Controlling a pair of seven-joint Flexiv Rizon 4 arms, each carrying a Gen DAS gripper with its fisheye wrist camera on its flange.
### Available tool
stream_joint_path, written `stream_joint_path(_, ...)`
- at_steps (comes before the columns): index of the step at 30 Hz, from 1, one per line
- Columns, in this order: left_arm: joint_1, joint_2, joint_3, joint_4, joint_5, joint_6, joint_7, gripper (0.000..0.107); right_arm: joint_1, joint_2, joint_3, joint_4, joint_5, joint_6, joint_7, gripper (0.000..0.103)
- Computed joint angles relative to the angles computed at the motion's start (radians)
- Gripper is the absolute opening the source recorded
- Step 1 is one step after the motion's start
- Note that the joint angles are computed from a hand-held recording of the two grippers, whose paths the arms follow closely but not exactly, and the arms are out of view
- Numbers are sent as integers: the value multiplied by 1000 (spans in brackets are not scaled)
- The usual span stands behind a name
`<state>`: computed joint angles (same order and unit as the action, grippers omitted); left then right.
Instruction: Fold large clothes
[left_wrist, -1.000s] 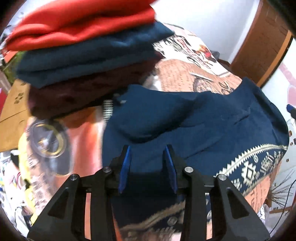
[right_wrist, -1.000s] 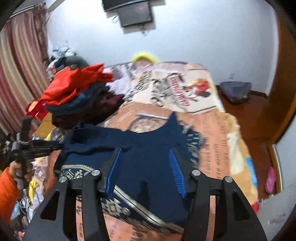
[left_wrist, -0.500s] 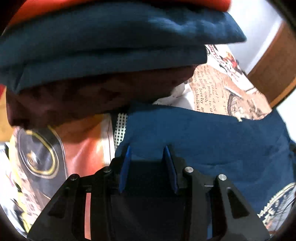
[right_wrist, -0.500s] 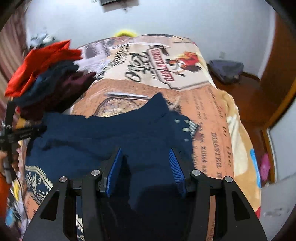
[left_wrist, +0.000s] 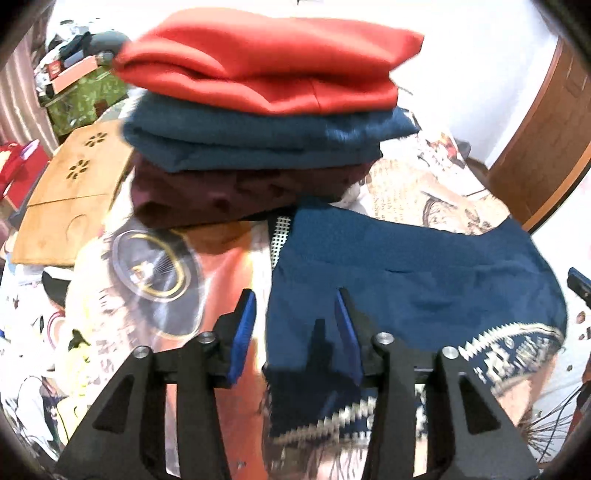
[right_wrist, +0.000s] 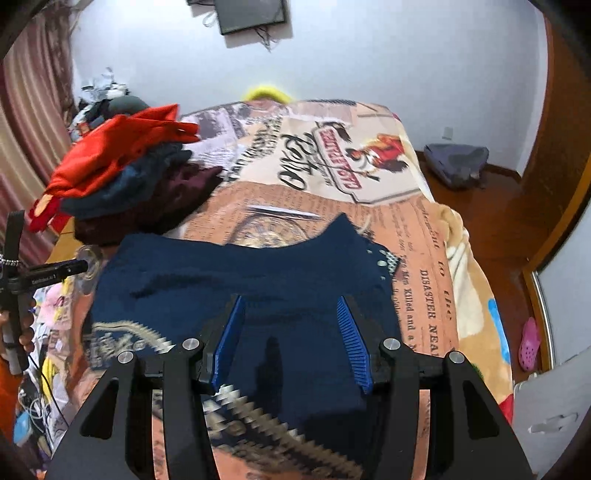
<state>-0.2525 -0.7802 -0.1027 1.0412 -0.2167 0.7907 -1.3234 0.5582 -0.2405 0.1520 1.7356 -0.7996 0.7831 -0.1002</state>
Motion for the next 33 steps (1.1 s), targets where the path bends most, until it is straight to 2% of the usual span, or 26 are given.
stream_joint_path(2, 17, 40, -13, 61, -22, 31, 5, 54, 13, -3, 2, -13, -15, -11, 1, 48)
stream_joint_path(4, 44, 85, -33, 133, -62, 45, 15, 64, 23, -9, 3, -24, -32, -5, 7, 48)
stream_joint_path(8, 86, 143, -59, 243, -154, 20, 5, 80, 44, -29, 2, -48, -47, 12, 14, 49)
stream_joint_path(13, 124, 159, -101, 344, -288, -37, -1, 80, 72, -69, -3, -88, -41, 14, -4, 50)
stream_joint_path(18, 128, 125, -119, 379, -372, -110, -41, 80, 102, -111, -10, -133, -11, -13, -58, 51)
stream_joint_path(22, 128, 100, -137, 403, -437, -129, -63, 80, 118, -133, -16, -151, 11, -36, -101, 51)
stream_joint_path(25, 120, 92, -146, 412, -463, -100, -53, 80, 118, -147, -19, -156, 40, -35, -118, 51)
stream_joint_path(29, 134, 66, -212, 424, -595, -23, 3, 80, 112, -163, -18, -156, 93, -30, -132, 51)
stream_joint_path(33, 102, 12, -205, 345, -578, -3, -13, 80, 103, -165, -19, -138, 130, -6, -139, 51)
